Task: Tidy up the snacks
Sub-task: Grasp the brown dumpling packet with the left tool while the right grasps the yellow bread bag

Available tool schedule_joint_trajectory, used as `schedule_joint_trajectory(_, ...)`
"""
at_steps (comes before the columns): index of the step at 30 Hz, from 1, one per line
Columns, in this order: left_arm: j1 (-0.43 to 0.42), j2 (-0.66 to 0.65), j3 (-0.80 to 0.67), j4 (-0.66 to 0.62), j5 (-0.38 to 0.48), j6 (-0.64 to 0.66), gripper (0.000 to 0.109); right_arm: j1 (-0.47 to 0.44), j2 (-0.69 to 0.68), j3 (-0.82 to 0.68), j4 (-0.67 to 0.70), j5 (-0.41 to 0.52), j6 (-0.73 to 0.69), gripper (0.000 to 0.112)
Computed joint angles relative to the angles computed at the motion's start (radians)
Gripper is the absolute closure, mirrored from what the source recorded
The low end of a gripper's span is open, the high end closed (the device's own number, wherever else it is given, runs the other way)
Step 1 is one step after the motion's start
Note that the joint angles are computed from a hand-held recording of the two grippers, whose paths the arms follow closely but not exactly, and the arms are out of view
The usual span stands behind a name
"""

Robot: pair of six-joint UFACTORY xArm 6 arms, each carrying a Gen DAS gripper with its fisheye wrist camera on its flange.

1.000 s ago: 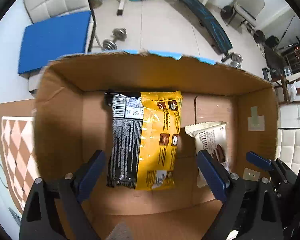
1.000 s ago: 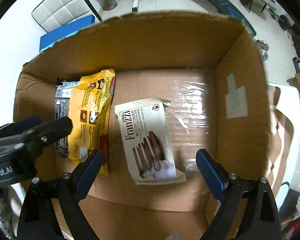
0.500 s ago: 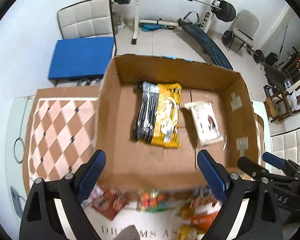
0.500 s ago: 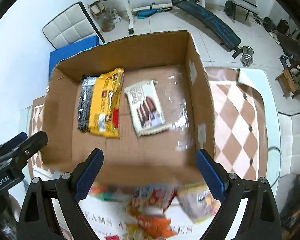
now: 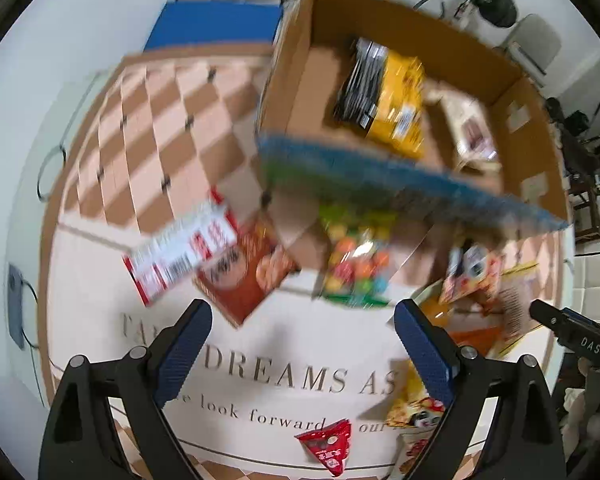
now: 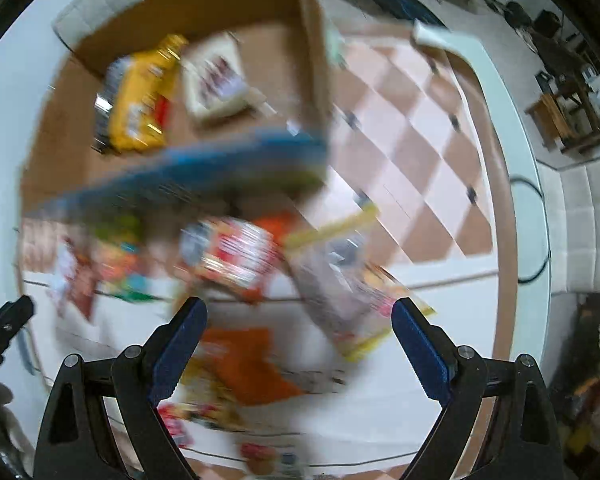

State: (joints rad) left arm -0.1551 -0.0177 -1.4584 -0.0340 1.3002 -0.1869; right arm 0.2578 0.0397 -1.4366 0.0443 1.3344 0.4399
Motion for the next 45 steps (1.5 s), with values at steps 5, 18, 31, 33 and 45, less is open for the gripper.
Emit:
schedule_joint_trajectory(5, -0.022, -0.036, 0.144, 0.047, -0.056, -0.033, 0.015, -0.023, 0.022, 0.099, -0.043, -0.027, -0.037, 0.017)
schedule_joint_trajectory(18, 0.056, -0.071, 0.229, 0.099, -0.076, 0.015, 0.015, -0.008, 0.026, 0.143, -0.042, -0.001, -0.036, 0.06)
schedule_joint_trajectory(31, 0.14, 0.137, -0.003, 0.059, -0.031, 0.187, 0.015, -0.012, 0.032, 0.14, 0.113, 0.006, 0.01, 0.051)
schedule_joint_trajectory(33, 0.116, 0.173, -0.025, 0.08, -0.037, 0.236, 0.015, -0.013, 0.041, 0.134, 0.115, 0.016, -0.006, 0.05)
schedule_joint_trajectory(45, 0.045, 0.333, -0.156, 0.117, 0.045, 0.293, 0.051, -0.017, 0.084, 0.028, 0.094, 0.059, -0.077, 0.035)
